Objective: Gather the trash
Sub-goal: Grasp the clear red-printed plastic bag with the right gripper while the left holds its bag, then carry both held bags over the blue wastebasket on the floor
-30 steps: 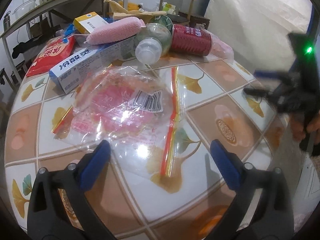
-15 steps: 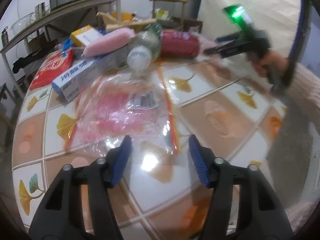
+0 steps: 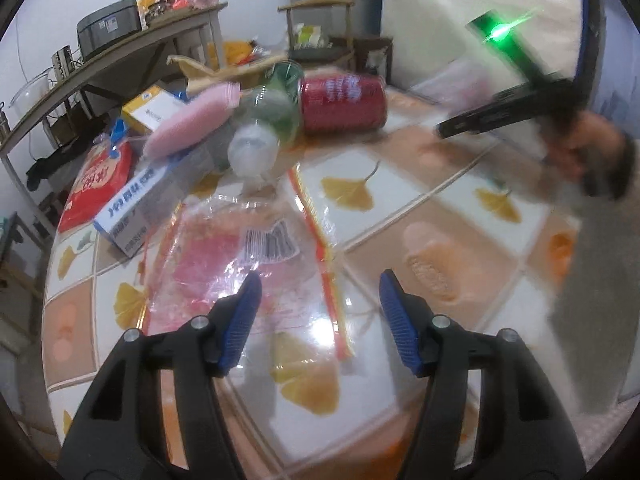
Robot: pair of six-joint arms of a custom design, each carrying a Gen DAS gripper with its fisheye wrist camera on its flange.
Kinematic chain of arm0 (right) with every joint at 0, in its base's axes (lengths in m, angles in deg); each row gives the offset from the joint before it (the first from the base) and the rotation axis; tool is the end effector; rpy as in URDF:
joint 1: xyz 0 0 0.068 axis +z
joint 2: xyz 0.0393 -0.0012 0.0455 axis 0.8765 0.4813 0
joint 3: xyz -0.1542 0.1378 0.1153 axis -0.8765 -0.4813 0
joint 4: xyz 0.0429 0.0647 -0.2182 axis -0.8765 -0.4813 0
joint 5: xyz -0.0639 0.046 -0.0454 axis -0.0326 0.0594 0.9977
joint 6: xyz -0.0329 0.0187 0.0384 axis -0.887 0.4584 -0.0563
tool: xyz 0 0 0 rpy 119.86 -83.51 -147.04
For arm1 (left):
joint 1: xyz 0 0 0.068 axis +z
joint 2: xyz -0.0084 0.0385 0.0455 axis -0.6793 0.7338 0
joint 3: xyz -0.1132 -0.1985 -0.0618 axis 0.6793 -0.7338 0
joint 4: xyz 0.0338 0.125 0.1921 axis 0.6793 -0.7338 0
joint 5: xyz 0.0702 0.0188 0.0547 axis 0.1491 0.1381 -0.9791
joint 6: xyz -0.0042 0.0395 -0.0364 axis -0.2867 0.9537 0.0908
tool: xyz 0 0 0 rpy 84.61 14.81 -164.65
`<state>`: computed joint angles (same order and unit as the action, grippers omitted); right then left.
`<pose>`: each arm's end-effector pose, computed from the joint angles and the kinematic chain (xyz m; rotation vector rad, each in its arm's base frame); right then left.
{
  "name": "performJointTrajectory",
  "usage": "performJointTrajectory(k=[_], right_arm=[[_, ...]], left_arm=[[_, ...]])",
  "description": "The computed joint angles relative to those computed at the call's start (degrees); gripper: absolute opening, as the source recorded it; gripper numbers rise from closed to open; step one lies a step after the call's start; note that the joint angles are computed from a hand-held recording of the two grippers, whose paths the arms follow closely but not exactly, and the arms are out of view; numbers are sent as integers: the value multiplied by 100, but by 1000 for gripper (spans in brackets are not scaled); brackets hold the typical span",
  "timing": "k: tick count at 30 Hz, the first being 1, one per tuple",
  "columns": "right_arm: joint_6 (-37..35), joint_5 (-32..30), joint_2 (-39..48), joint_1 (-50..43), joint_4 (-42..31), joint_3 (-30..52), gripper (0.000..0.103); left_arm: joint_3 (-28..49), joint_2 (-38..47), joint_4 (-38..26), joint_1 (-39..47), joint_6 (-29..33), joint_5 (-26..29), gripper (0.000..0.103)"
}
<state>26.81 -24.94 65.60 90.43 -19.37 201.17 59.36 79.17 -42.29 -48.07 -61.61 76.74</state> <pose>0.2451 0.1305 0.3748 -0.1768 2.5935 0.1009 0.1546 -0.0224 0.3758 0.7108 2.3163 -0.1359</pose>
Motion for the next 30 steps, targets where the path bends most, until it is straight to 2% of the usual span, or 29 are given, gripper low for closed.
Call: performJointTrajectory(k=[1, 2, 8, 9, 11, 16, 20, 25, 30], right_arm=[[152, -10, -128, 71, 23, -135, 35], [346, -29, -273, 204, 47, -275, 35], [1229, -526, -1067, 615, 649, -1221, 33], [1365, -638, -1159, 641, 780, -1356, 33], [1632, -926, -1345, 700, 1131, -1651, 32], [1888, -860, -1438, 922, 1359, -1822, 32], [1981, -905, -1643, 965, 1530, -1962, 31], [2101, -772, -2200, 968, 1565, -2108, 31], [2148, -406, -3024, 741, 1045, -1838, 31]], left_arm=[[-107, 17, 83, -157, -59, -236, 57], [-184, -66, 159, -99, -47, -163, 54], [14, 184, -48, 126, -174, 204, 24], [0, 159, -54, 117, -154, 186, 16], [-69, 69, -16, 56, -118, 82, 10], [-218, -263, 123, -64, 24, -145, 5], [116, -327, 16, -205, -1, -251, 4], [1290, 61, -361, -961, -385, -396, 4], [3191, 1176, -692, -2736, -978, -839, 4]])
